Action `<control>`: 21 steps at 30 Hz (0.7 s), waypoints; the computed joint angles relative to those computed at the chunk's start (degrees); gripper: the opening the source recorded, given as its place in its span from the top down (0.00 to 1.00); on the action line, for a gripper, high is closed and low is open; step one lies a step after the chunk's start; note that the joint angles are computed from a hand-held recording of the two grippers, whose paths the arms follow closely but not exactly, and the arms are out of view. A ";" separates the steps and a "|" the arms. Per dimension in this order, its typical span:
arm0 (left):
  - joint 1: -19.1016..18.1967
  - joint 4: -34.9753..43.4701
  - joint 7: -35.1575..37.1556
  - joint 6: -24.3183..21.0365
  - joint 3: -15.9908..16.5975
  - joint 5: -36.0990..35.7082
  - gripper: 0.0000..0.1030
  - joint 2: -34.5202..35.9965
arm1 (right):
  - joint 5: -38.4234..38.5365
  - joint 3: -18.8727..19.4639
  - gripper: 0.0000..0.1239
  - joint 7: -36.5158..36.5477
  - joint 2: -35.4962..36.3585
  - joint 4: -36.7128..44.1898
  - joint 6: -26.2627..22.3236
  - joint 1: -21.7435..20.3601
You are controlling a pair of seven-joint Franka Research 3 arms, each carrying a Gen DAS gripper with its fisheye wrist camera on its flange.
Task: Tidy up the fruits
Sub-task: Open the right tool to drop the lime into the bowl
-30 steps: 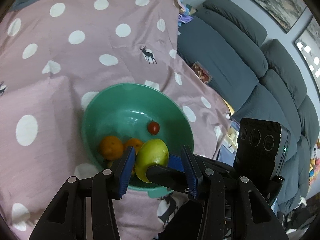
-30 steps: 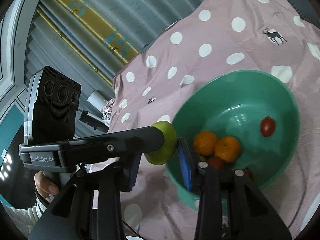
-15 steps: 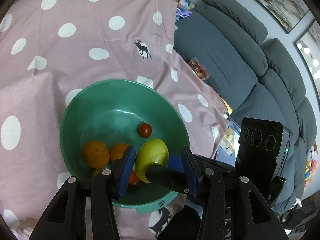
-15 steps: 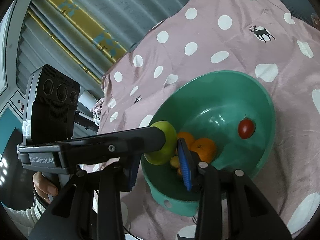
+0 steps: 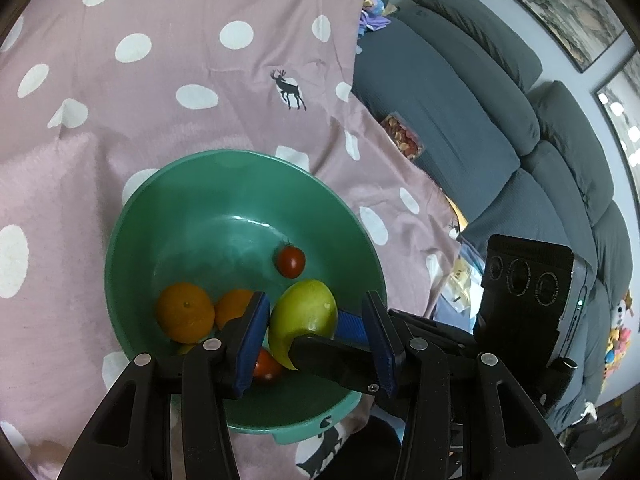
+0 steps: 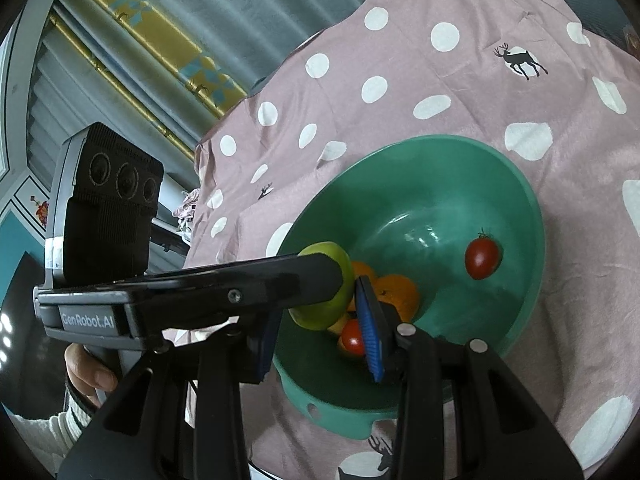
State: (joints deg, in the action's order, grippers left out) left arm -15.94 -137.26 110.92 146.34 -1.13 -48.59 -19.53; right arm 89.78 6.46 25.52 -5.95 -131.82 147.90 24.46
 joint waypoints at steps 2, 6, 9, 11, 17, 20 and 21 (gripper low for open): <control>-0.01 0.01 -0.01 0.03 0.00 -0.15 0.54 0.08 | -0.77 0.12 0.70 0.45 -0.03 0.04 0.34 0.04; 0.06 -0.18 0.01 0.23 0.00 -0.43 0.54 0.18 | -2.72 0.41 0.70 1.58 0.15 0.26 1.59 0.27; 0.25 -0.36 -0.29 0.43 -0.11 -0.22 0.54 0.24 | -4.28 0.79 0.70 2.27 0.17 0.29 3.39 0.69; 0.45 -0.57 -0.77 0.71 -0.32 0.46 0.54 0.16 | -4.77 0.92 0.70 2.47 0.28 0.29 4.33 0.98; 0.40 -1.24 -2.67 2.04 -0.76 3.70 0.54 -0.22 | -7.27 1.42 0.70 4.12 0.46 0.22 7.50 1.87; 0.17 -1.53 -3.42 2.68 -0.67 4.71 0.54 -0.16 | -9.33 1.71 0.70 5.59 0.68 0.26 9.31 2.33; 0.16 -1.66 -3.77 3.01 -0.75 5.25 0.54 -0.15 | -10.28 1.88 0.70 6.15 0.78 0.24 10.24 2.52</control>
